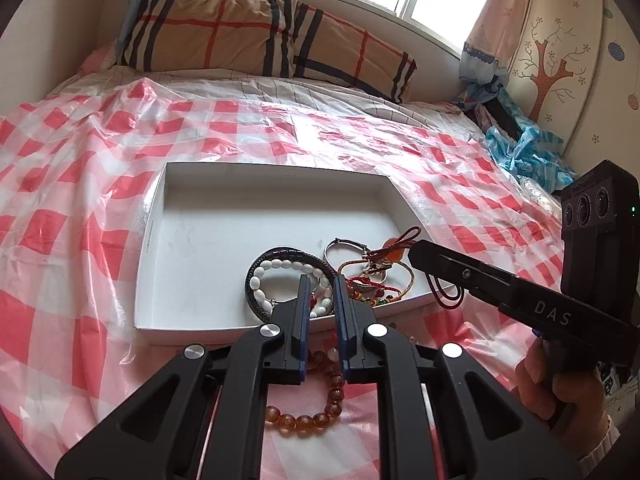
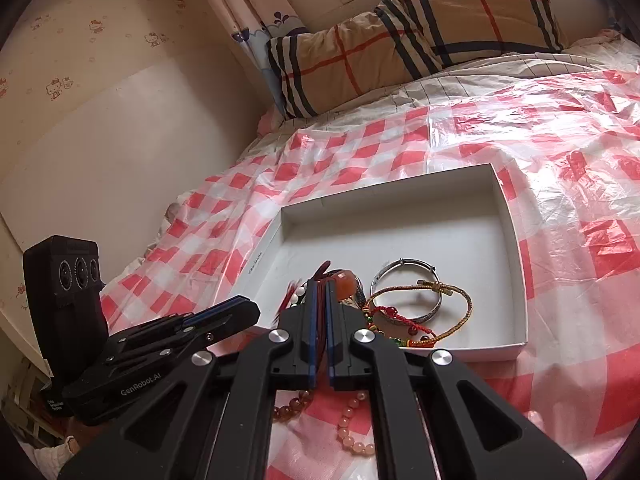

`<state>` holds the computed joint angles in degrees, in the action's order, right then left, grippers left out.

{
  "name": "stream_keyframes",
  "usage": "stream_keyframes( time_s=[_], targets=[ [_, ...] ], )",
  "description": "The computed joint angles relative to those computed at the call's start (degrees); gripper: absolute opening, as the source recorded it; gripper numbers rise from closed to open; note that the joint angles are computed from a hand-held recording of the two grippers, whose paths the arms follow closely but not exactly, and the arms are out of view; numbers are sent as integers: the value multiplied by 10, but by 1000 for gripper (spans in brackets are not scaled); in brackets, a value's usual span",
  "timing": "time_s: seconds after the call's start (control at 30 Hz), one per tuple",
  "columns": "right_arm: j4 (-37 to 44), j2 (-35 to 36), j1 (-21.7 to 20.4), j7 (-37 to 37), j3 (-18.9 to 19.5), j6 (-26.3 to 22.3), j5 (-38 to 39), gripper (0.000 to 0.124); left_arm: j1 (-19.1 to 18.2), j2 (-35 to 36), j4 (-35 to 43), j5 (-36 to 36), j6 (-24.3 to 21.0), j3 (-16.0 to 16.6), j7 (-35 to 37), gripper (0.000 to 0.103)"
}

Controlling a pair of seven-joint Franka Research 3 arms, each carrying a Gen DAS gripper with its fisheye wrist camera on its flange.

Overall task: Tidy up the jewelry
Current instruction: 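Carry both held red bracelets over the white box and lower them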

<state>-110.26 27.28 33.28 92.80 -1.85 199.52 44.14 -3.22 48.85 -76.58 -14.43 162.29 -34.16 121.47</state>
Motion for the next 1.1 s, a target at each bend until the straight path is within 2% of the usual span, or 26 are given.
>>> stream_keyframes(
  time_s=[0.13,0.2,0.27,0.3,0.43,0.53,0.7,0.77,0.93,1.1],
  targets=[
    [10,13,-18,12,14,0,-14,5,-10,10,15,6,-3,14,-14,11],
    [13,17,-16,14,10,-2,-15,5,4,3,-1,4,-7,5,-4,11],
    [14,20,-22,18,13,-1,-21,5,28,-1,-14,0,-35,-15,29,11],
    [14,21,-26,22,17,1,-25,5,30,-6,-20,1,-49,-13,40,11],
    [13,26,-45,39,35,7,-44,5,13,-19,-35,0,-68,16,46,12],
    [10,26,-48,45,38,11,-51,5,-25,-13,-15,16,-75,55,16,13],
    [6,27,-62,61,51,18,-67,5,-67,9,35,49,-100,96,-25,14],
    [5,28,-64,65,53,18,-72,5,-83,11,43,64,-90,118,-58,14],
    [0,29,-74,78,61,26,-86,5,-65,-13,-1,75,-43,106,-77,14],
    [-1,31,-84,91,70,29,-101,5,-73,-2,24,99,-67,119,-109,17]
  ],
)
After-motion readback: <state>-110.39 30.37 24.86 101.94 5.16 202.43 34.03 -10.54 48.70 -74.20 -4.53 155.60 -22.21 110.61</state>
